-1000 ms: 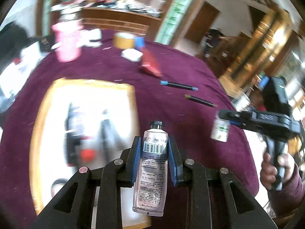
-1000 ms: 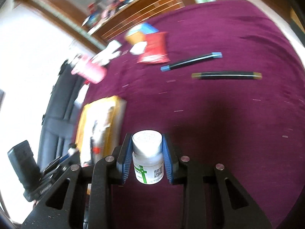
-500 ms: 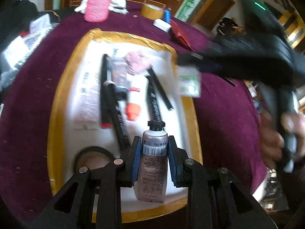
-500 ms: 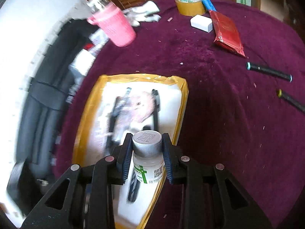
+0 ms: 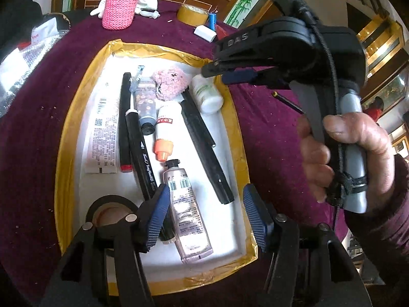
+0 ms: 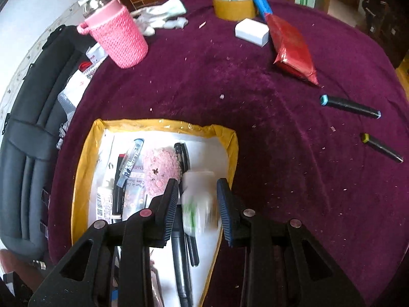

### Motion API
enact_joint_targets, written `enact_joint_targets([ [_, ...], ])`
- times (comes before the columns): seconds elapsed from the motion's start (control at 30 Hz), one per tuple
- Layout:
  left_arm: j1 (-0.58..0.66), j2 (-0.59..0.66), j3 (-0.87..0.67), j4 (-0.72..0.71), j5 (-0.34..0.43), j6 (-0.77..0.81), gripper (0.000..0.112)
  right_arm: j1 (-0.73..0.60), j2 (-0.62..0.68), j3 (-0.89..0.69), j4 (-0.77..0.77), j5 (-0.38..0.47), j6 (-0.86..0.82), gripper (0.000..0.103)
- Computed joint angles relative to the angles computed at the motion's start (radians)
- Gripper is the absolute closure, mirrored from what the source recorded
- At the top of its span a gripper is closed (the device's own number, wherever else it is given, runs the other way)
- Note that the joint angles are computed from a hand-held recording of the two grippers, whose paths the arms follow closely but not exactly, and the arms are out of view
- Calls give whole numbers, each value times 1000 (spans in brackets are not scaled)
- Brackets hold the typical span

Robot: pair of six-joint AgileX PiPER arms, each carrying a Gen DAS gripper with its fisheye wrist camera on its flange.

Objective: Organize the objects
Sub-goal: 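Carry tube and pill bottle into the tray and open both tools, then move both open tools toward the two black markers on the cloth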

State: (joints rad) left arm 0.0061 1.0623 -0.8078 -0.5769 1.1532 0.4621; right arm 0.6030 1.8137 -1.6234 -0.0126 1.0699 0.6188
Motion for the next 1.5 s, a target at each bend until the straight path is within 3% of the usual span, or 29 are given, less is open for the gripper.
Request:
enact_joint_targets([
  [0.2, -128, -98, -89, 182, -16, -165, 58, 75, -164, 46, -183, 51, 119, 71],
  [0.27, -177, -118, -110, 256, -42, -237, 57, 120, -256, 95, -286, 69, 209, 53],
  [0.37, -269, -136, -137, 382, -84, -349, 55, 141, -351, 175, -341, 65, 276, 39],
  [0.47, -370, -129, -147, 507, -130, -465, 54, 116, -384, 234, -321, 61, 268, 39],
  [0.57, -403, -117, -155, 523, -134, -488, 54, 86, -434, 327, -291, 46, 283, 39],
  [0.7, -476, -100, -164, 544, -106, -547, 54, 25, -499, 431, -232, 19, 255, 39],
  [1.0, -766, -51, -175, 730, -82, -863, 54, -95, -597, 564, -136, -22, 148, 39],
  [1.23, -967, 19, -211, 859, -47, -1099, 54, -252, -655, 618, -43, -33, -38, 39],
  [1.5, -1108, 121, -254, 917, -25, -1281, 54, -489, -690, 674, 101, -29, -313, 39],
])
